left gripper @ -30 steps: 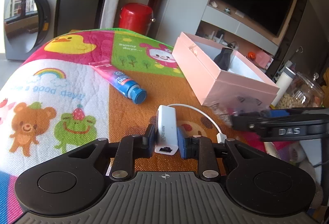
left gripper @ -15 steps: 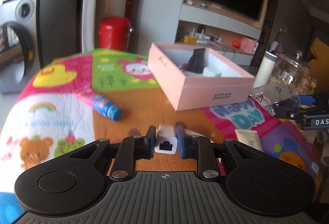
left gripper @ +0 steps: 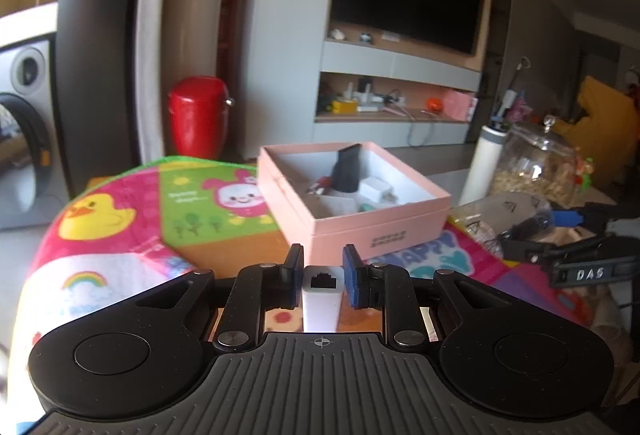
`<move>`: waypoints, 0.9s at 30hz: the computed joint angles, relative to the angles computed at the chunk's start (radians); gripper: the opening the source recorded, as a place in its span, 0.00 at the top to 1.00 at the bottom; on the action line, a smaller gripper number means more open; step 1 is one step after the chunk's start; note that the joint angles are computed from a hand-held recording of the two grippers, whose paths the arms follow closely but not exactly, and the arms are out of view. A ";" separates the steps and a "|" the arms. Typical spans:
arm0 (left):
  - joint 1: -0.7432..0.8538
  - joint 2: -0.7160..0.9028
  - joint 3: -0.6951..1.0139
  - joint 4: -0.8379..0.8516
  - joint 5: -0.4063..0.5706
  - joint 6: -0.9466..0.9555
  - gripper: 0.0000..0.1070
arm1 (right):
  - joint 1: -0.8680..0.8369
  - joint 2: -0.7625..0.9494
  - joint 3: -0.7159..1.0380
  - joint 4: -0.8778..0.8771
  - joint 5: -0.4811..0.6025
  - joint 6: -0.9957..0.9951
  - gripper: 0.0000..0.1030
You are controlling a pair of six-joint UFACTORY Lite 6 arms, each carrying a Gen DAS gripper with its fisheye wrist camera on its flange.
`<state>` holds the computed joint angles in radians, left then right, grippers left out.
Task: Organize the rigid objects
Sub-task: 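Carry the adapter and bag into the pink box and open both tools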
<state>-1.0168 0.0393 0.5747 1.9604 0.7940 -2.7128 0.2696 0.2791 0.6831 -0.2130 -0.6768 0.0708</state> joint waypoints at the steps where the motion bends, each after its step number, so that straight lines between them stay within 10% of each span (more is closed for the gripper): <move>1: 0.024 -0.010 0.001 0.035 -0.022 -0.008 0.77 | -0.001 -0.007 -0.005 -0.009 -0.002 -0.001 0.11; 8: 0.226 0.035 0.271 0.186 -0.125 0.182 0.77 | 0.020 -0.023 0.087 -0.023 -0.026 -0.026 0.11; 16: 0.524 0.395 0.815 0.653 -0.406 -0.314 0.76 | 0.096 0.303 0.600 0.151 0.025 -0.181 0.07; 19: 0.541 0.417 0.754 0.679 -0.371 -0.374 0.76 | 0.088 0.348 0.668 0.068 0.184 -0.109 0.07; 27: 0.519 0.254 0.295 0.252 -0.170 -0.221 0.76 | 0.036 0.282 0.343 -0.166 0.124 0.070 0.07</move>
<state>-0.4981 0.2933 0.8697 2.2128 0.6240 -2.9342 0.3060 0.5610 1.0262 -0.3788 -0.5531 0.1409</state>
